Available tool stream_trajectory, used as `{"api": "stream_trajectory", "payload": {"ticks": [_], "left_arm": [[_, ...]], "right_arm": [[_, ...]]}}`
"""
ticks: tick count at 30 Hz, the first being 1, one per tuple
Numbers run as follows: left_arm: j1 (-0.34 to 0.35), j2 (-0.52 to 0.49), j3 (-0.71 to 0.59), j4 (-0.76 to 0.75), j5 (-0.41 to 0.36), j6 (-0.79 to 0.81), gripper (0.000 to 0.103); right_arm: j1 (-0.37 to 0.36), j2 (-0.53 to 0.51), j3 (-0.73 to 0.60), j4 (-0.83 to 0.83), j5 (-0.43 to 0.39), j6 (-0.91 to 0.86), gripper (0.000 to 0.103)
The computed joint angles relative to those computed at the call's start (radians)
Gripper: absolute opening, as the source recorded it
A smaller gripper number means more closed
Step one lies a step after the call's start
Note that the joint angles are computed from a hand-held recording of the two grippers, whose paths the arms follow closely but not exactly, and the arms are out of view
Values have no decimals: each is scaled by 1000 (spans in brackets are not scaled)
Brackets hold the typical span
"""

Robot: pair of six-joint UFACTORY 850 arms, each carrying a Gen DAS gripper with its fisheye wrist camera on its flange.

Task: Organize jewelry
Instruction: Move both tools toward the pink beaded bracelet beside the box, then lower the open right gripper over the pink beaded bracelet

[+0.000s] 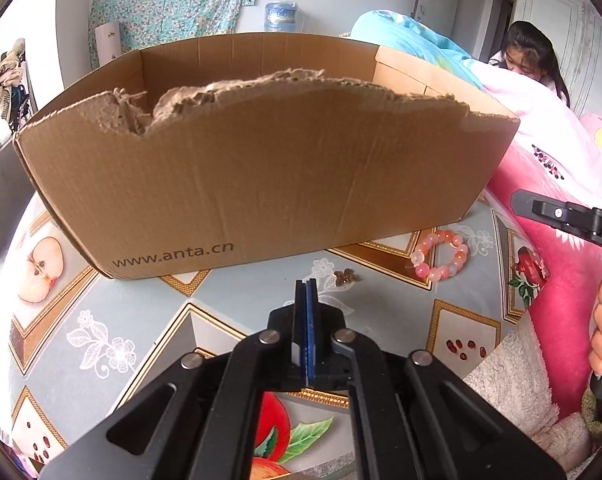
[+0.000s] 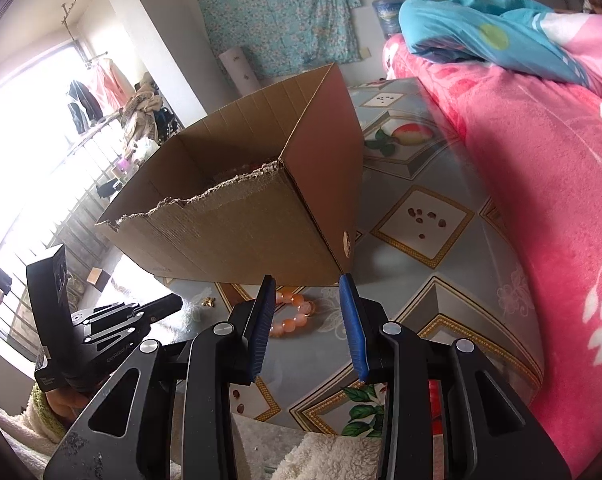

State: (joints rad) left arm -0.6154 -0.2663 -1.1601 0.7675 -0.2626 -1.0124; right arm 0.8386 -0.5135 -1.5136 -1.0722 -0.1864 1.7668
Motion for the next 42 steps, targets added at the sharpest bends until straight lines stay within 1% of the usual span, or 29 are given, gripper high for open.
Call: {"api": "stream_trajectory", "payload": {"ticks": [2, 4, 6, 8, 10, 13, 14, 15, 17, 21, 23, 24, 25, 26, 30, 33, 35, 38, 42], "left_arm": [[0, 10, 10, -2, 11, 3, 0], [3, 14, 13, -84, 25, 91, 0], [2, 14, 15, -131, 39, 145, 0], [-3, 3, 4, -151, 35, 185, 6], [-10, -16, -17, -138, 15, 187, 19], [-7, -36, -37, -201, 25, 249, 27], [-7, -44, -45, -215, 27, 261, 28], [-7, -51, -52, -221, 26, 267, 28], [-11, -67, -67, -188, 17, 230, 28], [-37, -82, -75, 69, -26, 0, 27], [-53, -89, -78, 179, -67, -88, 23], [-56, -90, -79, 201, -77, -106, 20], [-55, -90, -79, 197, -78, -108, 14], [-53, -90, -81, 194, -82, -112, 12], [-31, -81, -77, 84, -46, -40, 11], [-15, -66, -63, -4, -16, 26, 11], [-5, -57, -56, -43, -11, 56, 11], [-2, -40, -41, -31, -15, 38, 11], [-2, -21, -27, 14, -23, -19, 11]], "right_arm": [[6, -14, -19, 62, 1, -78, 33], [9, -30, -40, 151, 4, -178, 33], [12, -46, -62, 244, 8, -278, 33], [14, -59, -79, 304, 12, -344, 33], [17, -68, -93, 341, 14, -388, 33], [19, -80, -113, 381, 7, -438, 33], [18, -83, -116, 400, 7, -458, 33], [17, -86, -120, 421, 8, -478, 33], [16, -90, -123, 445, 9, -499, 33], [14, -94, -125, 491, 16, -539, 33], [14, -96, -125, 495, 20, -543, 33], [14, -96, -125, 497, 23, -544, 33], [13, -96, -124, 501, 26, -547, 33], [13, -97, -124, 502, 29, -548, 33], [13, -95, -122, 494, 36, -538, 33], [15, -91, -116, 448, 36, -496, 33], [15, -89, -114, 440, 37, -492, 33], [16, -92, -120, 480, 38, -542, 33], [24, -111, -153, 542, 13, -637, 33]]}}
